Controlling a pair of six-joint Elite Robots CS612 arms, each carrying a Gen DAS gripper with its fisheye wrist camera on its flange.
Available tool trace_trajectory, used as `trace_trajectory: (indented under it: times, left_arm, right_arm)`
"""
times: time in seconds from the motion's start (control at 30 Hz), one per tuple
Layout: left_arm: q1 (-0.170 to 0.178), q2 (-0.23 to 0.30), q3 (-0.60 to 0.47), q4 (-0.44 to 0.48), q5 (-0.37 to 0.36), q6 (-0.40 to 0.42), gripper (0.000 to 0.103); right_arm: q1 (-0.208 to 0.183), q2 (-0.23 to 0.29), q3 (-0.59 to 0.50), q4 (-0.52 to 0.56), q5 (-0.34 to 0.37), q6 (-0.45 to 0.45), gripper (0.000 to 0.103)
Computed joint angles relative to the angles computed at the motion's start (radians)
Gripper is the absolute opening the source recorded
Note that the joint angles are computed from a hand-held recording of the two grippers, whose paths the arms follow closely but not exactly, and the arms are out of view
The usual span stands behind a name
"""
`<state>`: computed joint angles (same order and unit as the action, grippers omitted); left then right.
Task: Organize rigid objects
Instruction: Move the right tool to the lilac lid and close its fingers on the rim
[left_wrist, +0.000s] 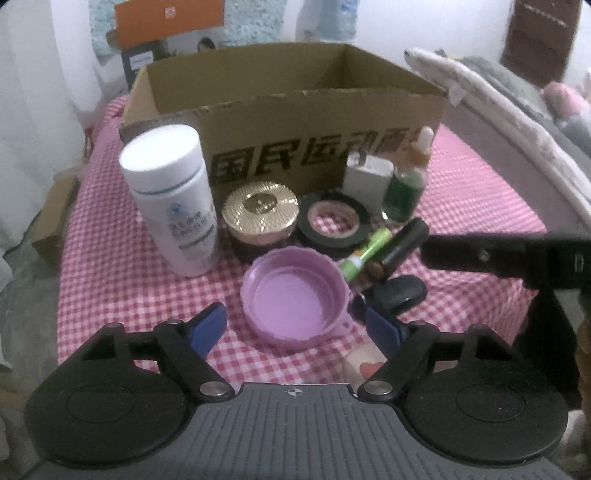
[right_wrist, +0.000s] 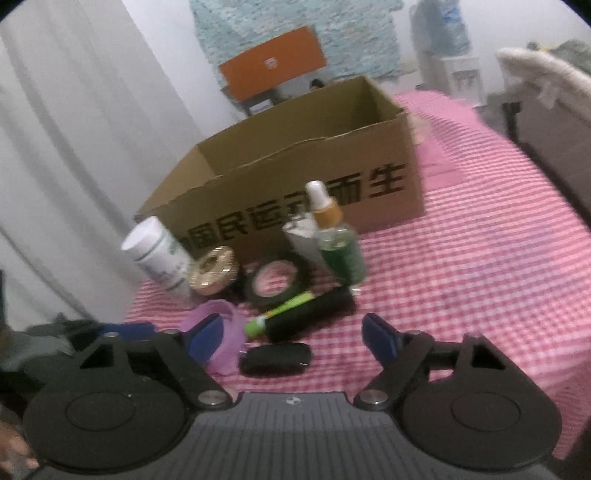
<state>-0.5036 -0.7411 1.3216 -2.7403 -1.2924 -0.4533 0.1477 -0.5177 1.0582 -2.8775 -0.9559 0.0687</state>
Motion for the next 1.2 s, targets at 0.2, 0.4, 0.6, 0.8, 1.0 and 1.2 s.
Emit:
trace_trajectory:
  times: [0.2, 0.4, 0.6, 0.8, 1.0, 1.2]
  left_arm:
    - [0.001, 0.007, -0.007, 0.013, -0.004, 0.029, 0.081]
    - [0.004, 0.018, -0.02, 0.027, -0.001, 0.056, 0.077]
    - [0.018, 0.032, -0.039, 0.049, -0.035, 0.065, 0.079]
    - [0.026, 0.041, -0.049, 0.033, -0.044, 0.093, 0.079]
    - [0.031, 0.032, -0.029, 0.008, -0.053, 0.091, 0.075]
    - [0.036, 0.014, 0.004, -0.007, -0.06, 0.076, 0.076]
  right_arm:
    - [0.007, 0.032, -0.076, 0.118, 0.088, -0.031, 0.069]
    - [0.011, 0.041, -0.096, 0.179, 0.114, -0.028, 0.062]
    - [0.025, 0.053, -0.112, 0.212, 0.108, -0.046, 0.055]
    - [0.035, 0.049, -0.125, 0.262, 0.094, -0.071, 0.049]
    - [0.044, 0.05, -0.141, 0.294, 0.072, -0.087, 0.045]
    - [0.056, 0.06, -0.17, 0.336, 0.063, -0.126, 0.043]
